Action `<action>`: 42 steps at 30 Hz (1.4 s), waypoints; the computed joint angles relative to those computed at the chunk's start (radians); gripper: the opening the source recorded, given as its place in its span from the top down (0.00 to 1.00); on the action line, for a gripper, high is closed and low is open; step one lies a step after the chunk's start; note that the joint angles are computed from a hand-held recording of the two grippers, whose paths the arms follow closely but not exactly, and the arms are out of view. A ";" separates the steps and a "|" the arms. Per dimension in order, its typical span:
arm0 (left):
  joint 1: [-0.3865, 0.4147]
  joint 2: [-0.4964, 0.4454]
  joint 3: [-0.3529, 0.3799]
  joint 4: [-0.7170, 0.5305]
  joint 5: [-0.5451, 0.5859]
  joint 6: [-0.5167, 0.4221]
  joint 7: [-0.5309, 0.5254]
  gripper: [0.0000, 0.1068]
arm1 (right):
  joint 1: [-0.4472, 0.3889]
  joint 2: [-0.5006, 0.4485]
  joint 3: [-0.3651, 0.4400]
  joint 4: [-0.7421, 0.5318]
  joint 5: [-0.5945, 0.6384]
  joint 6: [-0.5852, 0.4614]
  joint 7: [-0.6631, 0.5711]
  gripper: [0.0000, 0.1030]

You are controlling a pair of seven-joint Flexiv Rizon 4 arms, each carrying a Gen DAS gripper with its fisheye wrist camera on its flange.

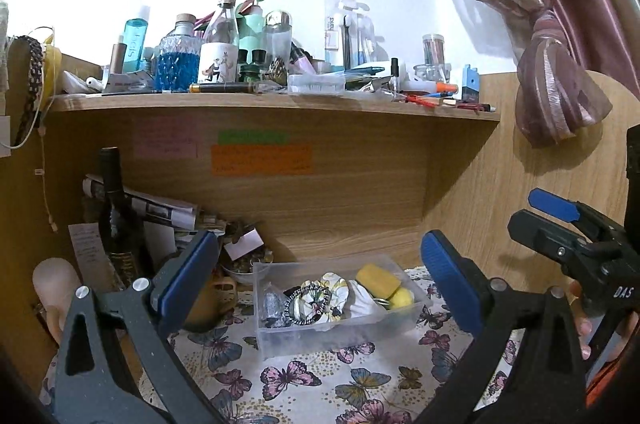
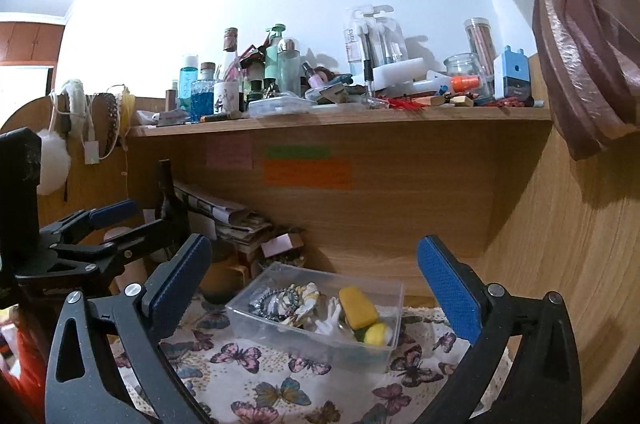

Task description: Organize soft objects

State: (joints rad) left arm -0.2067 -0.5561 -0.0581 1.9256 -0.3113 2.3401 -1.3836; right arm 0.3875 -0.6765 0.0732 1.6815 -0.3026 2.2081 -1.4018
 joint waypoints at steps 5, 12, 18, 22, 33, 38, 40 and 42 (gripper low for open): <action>-0.011 0.003 0.003 0.009 -0.009 0.012 0.009 0.04 | -0.007 0.004 0.007 0.010 -0.001 0.004 0.013 0.00; -0.015 0.005 0.001 0.014 -0.011 0.022 0.016 0.04 | -0.011 0.003 0.007 0.013 -0.007 0.009 0.016 0.00; -0.014 0.005 0.000 0.014 -0.012 0.023 0.017 0.04 | -0.007 0.007 0.005 0.019 0.000 0.012 0.012 0.00; -0.008 0.007 -0.003 0.015 -0.005 0.019 0.011 0.04 | -0.009 0.007 0.007 0.022 -0.004 0.017 0.011 0.00; -0.017 0.006 0.001 0.014 -0.021 0.023 0.017 0.04 | 0.000 0.010 0.002 0.025 0.008 0.015 0.006 0.00; -0.007 0.010 -0.005 0.016 -0.004 0.014 0.006 0.04 | 0.002 0.010 0.002 0.024 0.013 0.014 0.003 0.00; -0.010 0.010 -0.003 0.015 -0.005 0.013 0.007 0.04 | 0.003 0.010 0.002 0.024 0.014 0.014 0.002 0.00; -0.020 0.007 0.001 0.012 -0.021 0.016 0.014 0.04 | 0.003 0.011 0.002 0.025 0.015 0.014 0.001 0.00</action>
